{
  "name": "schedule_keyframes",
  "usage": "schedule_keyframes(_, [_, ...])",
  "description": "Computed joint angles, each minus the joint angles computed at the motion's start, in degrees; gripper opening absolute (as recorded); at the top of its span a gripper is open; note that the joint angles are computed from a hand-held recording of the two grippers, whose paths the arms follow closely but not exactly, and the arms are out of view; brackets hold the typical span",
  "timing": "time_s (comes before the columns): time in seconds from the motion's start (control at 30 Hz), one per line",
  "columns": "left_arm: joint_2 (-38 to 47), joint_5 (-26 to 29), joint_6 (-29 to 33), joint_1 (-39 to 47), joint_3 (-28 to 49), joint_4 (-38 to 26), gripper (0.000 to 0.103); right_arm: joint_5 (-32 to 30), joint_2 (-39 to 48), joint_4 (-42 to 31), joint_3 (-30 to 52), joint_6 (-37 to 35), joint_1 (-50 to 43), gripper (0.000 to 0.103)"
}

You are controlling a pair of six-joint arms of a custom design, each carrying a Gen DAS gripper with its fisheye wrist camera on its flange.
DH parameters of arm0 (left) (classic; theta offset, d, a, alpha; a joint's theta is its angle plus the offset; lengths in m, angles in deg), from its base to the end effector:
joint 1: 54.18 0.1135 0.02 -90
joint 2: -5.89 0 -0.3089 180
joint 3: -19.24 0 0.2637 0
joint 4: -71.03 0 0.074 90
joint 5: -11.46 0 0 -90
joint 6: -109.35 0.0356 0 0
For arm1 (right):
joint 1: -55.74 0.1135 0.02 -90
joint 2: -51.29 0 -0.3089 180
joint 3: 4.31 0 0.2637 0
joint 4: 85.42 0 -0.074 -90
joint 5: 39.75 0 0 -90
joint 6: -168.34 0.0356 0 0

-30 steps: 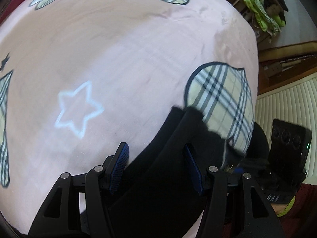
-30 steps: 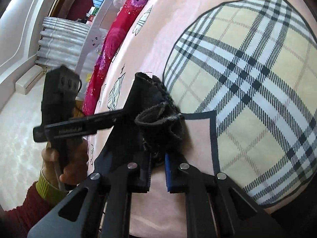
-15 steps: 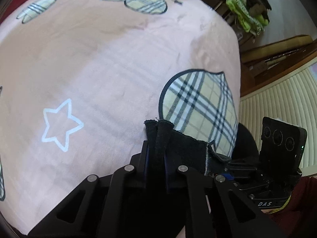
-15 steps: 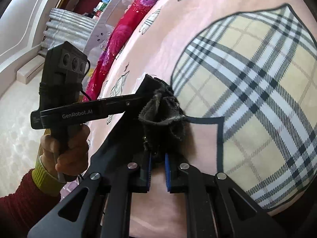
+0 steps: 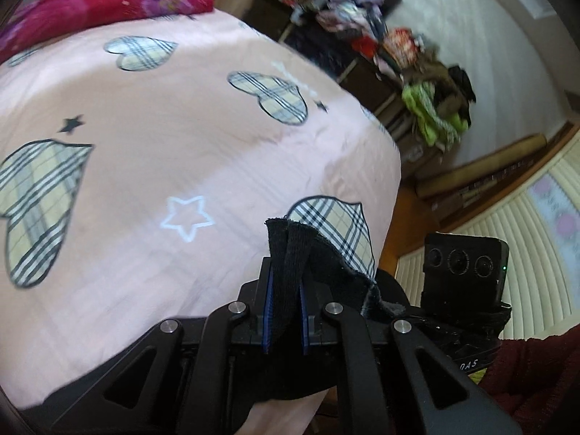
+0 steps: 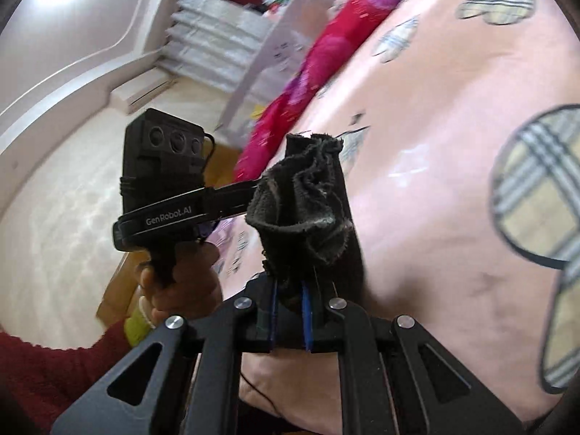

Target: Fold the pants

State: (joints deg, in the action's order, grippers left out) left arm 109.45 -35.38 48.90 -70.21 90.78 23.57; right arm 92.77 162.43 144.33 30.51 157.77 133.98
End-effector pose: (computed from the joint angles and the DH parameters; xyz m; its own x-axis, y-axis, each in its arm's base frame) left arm 0.3145 -0.1157 0.1757 -0.6635 0.5649 -0.4905 0.7457 0.4460 -0.4950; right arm 0.0813 0.2726 0.1006 -0.6049 0.6491 -0.4612 -0.0201 0.5666 0.8238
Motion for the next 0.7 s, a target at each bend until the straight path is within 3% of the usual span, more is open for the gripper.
schedule_keyframes(0.2, [-2.8, 3.0, 5.4, 11.7, -2.5, -3.7, 0.01, -12.7, 2.2, -2.8, 9.4, -9.5, -6.7, 0.012])
schedule_keyframes(0.4, [0.5, 5.2, 11.8, 23.9, -3.1, -7.2, 0.01, -21.4, 8.3, -6.5, 18.4, -12.3, -9.6, 0.012])
schedule_keyframes(0.7, [8.0, 4.9, 13.9, 32.9, -3.8, -4.4, 0.01, -30.5, 15.6, -14.5, 29.3, -14.4, -12.9, 0.012])
